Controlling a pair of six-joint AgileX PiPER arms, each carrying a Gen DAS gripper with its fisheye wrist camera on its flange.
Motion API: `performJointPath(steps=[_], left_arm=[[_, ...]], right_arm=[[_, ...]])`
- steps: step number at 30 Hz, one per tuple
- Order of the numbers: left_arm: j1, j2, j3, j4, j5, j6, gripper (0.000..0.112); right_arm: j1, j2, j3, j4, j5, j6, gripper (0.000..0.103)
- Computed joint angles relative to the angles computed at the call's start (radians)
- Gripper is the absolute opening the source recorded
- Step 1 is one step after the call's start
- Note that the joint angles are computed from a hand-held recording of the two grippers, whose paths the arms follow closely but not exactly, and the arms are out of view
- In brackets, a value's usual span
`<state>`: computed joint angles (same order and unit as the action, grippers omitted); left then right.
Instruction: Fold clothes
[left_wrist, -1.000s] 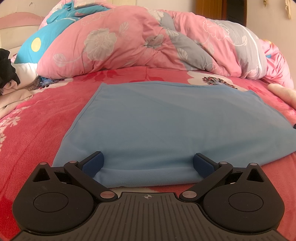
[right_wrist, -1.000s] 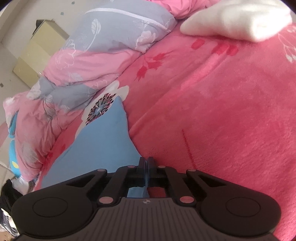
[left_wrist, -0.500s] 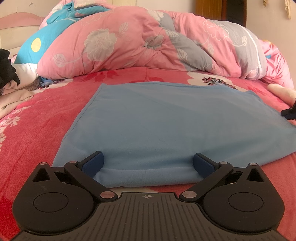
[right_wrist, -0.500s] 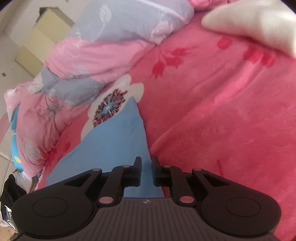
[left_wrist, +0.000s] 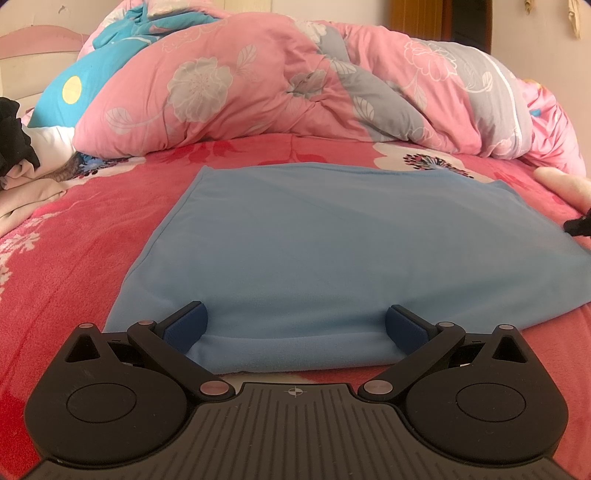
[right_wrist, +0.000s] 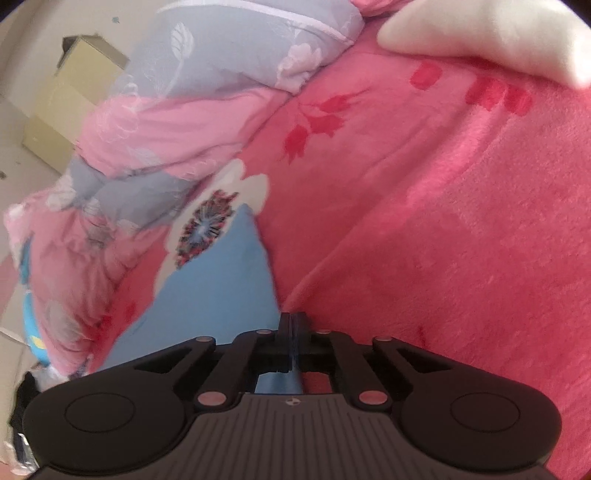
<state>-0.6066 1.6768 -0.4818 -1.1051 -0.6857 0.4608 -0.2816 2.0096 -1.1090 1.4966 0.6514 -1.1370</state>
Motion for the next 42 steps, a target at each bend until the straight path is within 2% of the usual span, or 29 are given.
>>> performJointPath(steps=[3, 9, 11, 17, 22, 28, 31, 34, 37, 39, 41, 42], left_arm=[[-0.001, 0.0, -0.001, -0.002, -0.001, 0.002, 0.103], [-0.003, 0.0, -0.002, -0.007, -0.001, 0.006, 0.103], [-0.002, 0.0, -0.002, -0.006, -0.001, 0.005, 0.103], [-0.002, 0.0, -0.002, -0.005, -0.001, 0.004, 0.103], [-0.003, 0.004, -0.003, -0.005, -0.003, 0.004, 0.103], [-0.001, 0.006, -0.002, 0.002, -0.004, -0.003, 0.103], [-0.001, 0.006, -0.001, 0.004, -0.004, -0.006, 0.103], [-0.003, 0.006, 0.0, 0.003, -0.006, -0.006, 0.103], [-0.005, 0.006, -0.001, -0.001, -0.007, -0.005, 0.103], [-0.004, 0.006, -0.001, 0.001, -0.006, -0.006, 0.103], [-0.004, 0.006, 0.0, 0.003, -0.006, -0.006, 0.103], [-0.004, 0.005, 0.0, 0.003, -0.006, -0.006, 0.103]], right_arm=[[-0.032, -0.025, 0.03, 0.0, 0.045, 0.002, 0.004], [-0.032, -0.065, 0.055, -0.135, 0.029, 0.038, 0.004], [-0.031, -0.067, 0.06, -0.132, 0.032, 0.019, 0.005], [-0.023, -0.078, 0.09, -0.063, 0.015, -0.067, 0.002], [-0.017, -0.113, 0.165, 0.087, -0.076, -0.158, 0.0], [-0.036, -0.102, 0.147, 0.086, -0.019, -0.16, 0.002], [-0.011, -0.104, 0.118, 0.056, -0.024, -0.139, 0.002], [0.033, -0.098, 0.086, -0.005, -0.058, -0.121, 0.002], [0.094, -0.087, 0.066, -0.05, -0.197, -0.089, 0.0], [0.093, -0.088, 0.069, 0.027, -0.249, -0.124, 0.0], [0.082, -0.099, 0.074, 0.075, -0.243, -0.149, 0.0], [0.075, -0.102, 0.071, 0.064, -0.209, -0.148, 0.0]])
